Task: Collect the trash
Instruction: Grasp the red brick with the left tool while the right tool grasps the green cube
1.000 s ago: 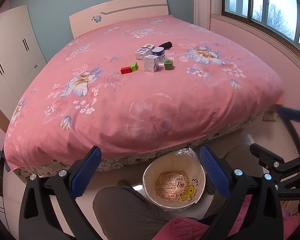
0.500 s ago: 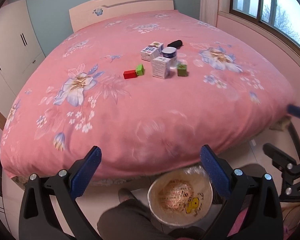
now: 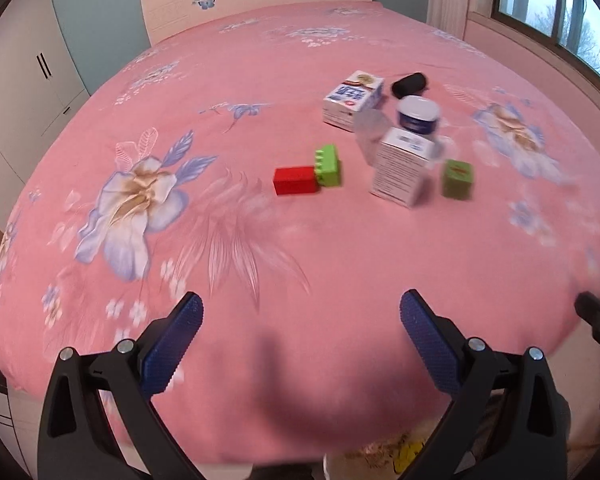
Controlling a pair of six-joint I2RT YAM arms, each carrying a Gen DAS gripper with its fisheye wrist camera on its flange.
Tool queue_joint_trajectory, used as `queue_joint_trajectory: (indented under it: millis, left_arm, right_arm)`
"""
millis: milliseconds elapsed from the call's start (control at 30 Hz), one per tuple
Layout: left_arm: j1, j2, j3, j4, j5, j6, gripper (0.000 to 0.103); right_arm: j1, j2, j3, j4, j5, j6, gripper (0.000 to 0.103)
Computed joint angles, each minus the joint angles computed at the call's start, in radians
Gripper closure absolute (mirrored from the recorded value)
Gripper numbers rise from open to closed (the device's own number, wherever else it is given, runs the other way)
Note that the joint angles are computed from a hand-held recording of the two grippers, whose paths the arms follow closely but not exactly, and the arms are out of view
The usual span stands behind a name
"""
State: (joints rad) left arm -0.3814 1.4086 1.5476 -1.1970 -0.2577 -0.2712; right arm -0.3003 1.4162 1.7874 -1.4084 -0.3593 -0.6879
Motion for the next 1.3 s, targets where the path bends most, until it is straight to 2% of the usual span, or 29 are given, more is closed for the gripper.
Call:
queue_joint_trajectory:
  millis: [100, 300, 567, 600, 700, 933, 1200, 1300]
  left_arm:
    - [0.087, 0.076, -0.007, 0.084, 0.067, 0.041, 0.002]
    - [0.149, 0.214, 0.025, 0.196, 0.11, 0.06, 0.002]
    - [0.177, 0.35, 0.103, 0.271, 0.132, 0.053, 0.002]
    - [0.18, 0.358, 0.107, 0.28, 0.132, 0.052, 0.002]
    - [0.185, 0.383, 0.119, 0.297, 0.136, 0.044, 0.003]
    - [0.187, 0.4, 0.113, 0.338, 0.13, 0.052, 0.004]
    - [0.22, 0.355, 0.056, 0.381, 0.162, 0.081, 0.019]
    - [0.23, 0.363, 0.063, 0.385, 0.178, 0.087, 0.028]
  right_arm:
    - [0.056, 0.066, -0.019, 0.07, 0.019, 0.046, 0.006]
    - [0.123, 0.183, -0.037, 0.186, 0.039, 0.091, 0.006]
    - [0.166, 0.315, 0.001, 0.269, 0.059, 0.112, 0.007]
    - [0.171, 0.328, 0.003, 0.276, 0.065, 0.108, 0.008]
    - [0.178, 0.362, 0.012, 0.282, 0.065, 0.101, 0.022]
    - [0.196, 0.391, 0.018, 0.317, 0.051, 0.109, 0.027]
    - [0.206, 0.405, 0.027, 0.324, 0.048, 0.114, 0.03]
    - [0.209, 0.415, 0.04, 0.317, 0.043, 0.113, 0.035]
